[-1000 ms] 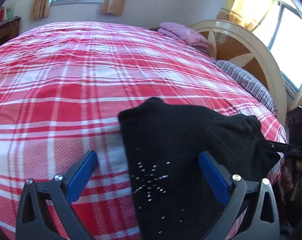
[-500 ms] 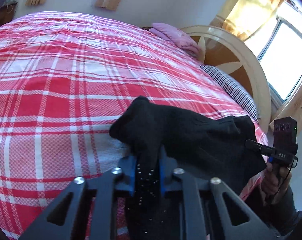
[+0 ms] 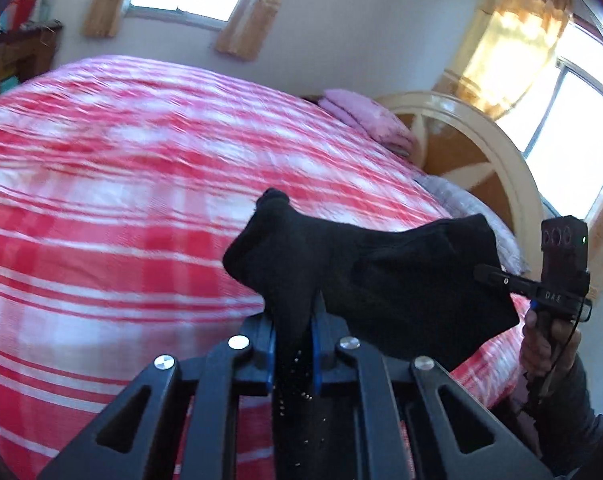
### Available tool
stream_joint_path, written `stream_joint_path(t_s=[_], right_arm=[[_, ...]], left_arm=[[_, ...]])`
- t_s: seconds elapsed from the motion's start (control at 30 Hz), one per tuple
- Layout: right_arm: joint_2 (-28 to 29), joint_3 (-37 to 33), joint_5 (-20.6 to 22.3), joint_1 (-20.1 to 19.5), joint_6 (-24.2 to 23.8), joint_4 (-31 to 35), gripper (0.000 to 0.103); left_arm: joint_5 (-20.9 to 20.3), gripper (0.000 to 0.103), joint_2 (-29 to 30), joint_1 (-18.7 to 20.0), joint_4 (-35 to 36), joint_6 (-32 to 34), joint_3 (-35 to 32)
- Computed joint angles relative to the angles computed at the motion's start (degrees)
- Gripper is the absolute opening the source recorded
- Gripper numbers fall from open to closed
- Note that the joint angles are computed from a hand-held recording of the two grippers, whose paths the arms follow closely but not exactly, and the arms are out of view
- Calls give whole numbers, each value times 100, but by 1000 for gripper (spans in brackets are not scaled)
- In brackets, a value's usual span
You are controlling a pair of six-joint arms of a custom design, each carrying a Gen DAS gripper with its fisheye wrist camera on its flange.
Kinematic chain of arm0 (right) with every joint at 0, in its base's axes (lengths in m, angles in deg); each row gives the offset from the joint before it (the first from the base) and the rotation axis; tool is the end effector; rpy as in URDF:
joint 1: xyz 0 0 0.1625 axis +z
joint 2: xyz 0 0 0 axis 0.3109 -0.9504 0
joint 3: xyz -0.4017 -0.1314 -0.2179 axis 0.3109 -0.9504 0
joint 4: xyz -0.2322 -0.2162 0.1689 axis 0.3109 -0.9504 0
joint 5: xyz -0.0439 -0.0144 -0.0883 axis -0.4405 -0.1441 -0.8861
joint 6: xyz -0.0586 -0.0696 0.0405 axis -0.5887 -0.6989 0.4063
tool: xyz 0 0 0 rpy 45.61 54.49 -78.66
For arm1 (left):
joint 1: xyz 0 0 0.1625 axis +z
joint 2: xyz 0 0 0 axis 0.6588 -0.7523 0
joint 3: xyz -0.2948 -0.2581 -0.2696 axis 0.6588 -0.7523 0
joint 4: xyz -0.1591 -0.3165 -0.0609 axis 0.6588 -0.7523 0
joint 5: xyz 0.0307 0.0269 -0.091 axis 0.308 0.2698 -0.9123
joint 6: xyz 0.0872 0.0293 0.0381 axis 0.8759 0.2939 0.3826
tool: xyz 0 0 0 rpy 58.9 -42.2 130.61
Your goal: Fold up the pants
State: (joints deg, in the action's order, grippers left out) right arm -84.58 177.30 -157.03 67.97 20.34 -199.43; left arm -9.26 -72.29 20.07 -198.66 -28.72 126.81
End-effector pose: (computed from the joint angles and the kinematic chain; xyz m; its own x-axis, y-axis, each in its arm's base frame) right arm 0.0853 -0.5595 0.2658 -0.8913 -0.2193 0.3970 -0.4286 0.6932 -0.5795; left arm -0.1790 -0.6454 0.1165 -0.8325 0.4950 -0.2488 0.5508 0.6918 -0.4669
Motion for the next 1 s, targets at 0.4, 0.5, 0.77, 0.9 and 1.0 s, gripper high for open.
stream_joint_path(t_s=[0.4, 0.5, 0.77, 0.9, 1.0], right_arm=[[1678, -2429, 33, 551, -141, 1501, 27], [2028, -2903, -107, 551, 25, 1812, 27], [2270, -3335, -201, 492, 229, 2211, 27], [2338, -3450, -311, 511, 274, 2314, 28], [2349, -3482, -308, 493, 317, 2367, 28]], left_arm=[[1818, 14, -203, 100, -1035, 325, 66], [1919, 14, -165, 211, -989, 265, 3], [2198, 14, 57, 394, -959, 467, -143], [2252, 20, 57, 426, -959, 462, -107], [2273, 25, 64, 459, -943, 426, -111]])
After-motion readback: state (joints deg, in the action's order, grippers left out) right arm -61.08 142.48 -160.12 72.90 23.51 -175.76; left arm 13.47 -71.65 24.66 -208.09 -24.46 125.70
